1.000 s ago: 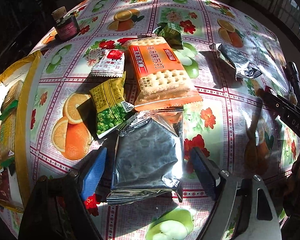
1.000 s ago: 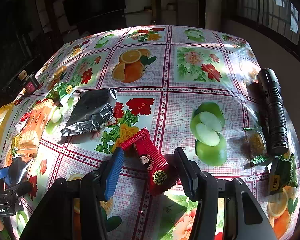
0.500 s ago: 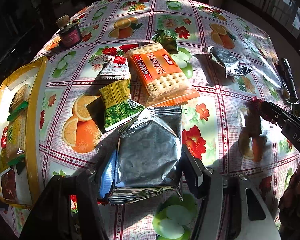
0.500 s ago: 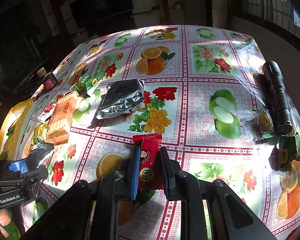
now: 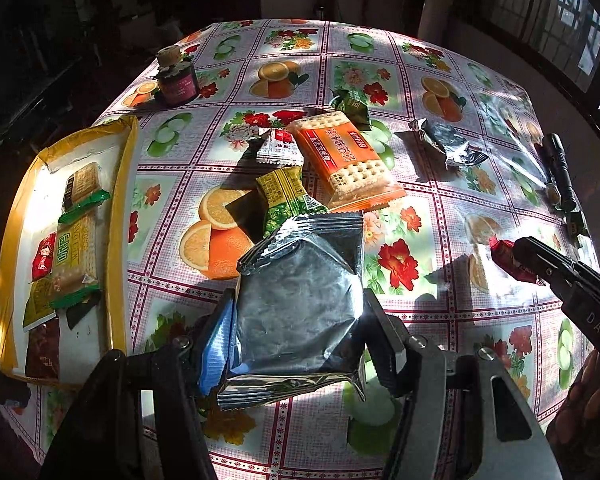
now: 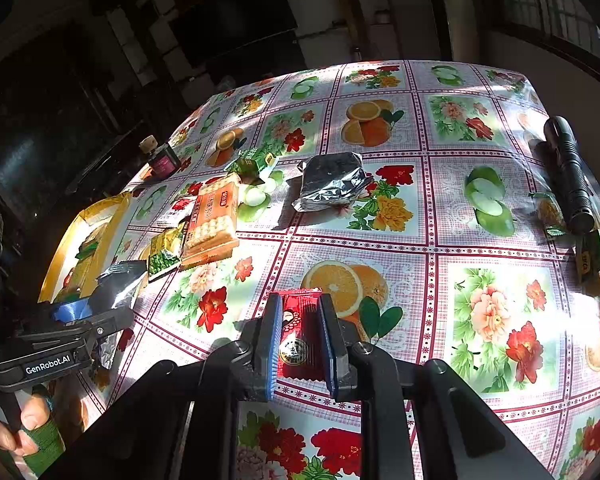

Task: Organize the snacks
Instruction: 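Carry the silver packet with the left tool while the right tool carries the red snack to the tray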

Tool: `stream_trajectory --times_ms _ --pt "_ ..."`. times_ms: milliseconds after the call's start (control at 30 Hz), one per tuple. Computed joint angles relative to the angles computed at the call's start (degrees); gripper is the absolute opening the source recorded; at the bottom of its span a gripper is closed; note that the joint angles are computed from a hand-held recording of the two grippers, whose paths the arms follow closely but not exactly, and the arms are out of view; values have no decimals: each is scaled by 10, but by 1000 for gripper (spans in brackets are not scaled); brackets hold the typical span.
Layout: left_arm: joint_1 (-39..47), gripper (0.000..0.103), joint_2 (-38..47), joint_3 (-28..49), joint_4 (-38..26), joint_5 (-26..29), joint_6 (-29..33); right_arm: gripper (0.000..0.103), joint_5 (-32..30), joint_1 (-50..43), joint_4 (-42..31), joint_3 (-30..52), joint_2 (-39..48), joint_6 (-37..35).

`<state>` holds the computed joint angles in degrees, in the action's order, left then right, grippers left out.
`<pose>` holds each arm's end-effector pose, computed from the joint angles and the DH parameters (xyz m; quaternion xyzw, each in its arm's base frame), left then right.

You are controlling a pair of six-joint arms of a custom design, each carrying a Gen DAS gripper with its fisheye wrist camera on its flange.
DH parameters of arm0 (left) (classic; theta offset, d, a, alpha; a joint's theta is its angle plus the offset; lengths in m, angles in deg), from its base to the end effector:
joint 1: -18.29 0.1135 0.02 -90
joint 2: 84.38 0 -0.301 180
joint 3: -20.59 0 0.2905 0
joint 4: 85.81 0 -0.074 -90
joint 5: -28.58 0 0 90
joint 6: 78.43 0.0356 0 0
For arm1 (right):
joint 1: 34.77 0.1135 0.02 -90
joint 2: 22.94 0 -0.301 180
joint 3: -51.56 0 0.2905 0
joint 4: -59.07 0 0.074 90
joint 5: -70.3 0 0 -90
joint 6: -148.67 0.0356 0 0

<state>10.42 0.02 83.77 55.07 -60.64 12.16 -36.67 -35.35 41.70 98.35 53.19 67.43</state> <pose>0.3126 -0.0437 0.2127 0.0730 0.9639 -0.0228 0.2550 0.2753 0.0076 0.1847 0.0206 0.9207 0.1628 0.3541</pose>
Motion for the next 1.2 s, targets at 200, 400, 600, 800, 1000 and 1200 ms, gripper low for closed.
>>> stream_trajectory --times_ms 200,400,600,800,1000,1200 --pt "18 59 -32 -16 -1 6 13 18 6 42 -7 1 -25 18" --pt "41 59 -59 -28 1 5 26 19 22 94 -12 17 -36 33" --pt "73 59 -75 -34 -1 11 43 19 34 134 -13 41 -29 40" --pt "114 59 -88 -40 -1 23 61 19 47 173 -15 66 -14 44" --pt "158 59 -87 -33 -3 38 77 19 60 208 -15 92 6 48" --pt "196 59 -80 -27 -3 53 89 19 71 238 -15 118 29 48"
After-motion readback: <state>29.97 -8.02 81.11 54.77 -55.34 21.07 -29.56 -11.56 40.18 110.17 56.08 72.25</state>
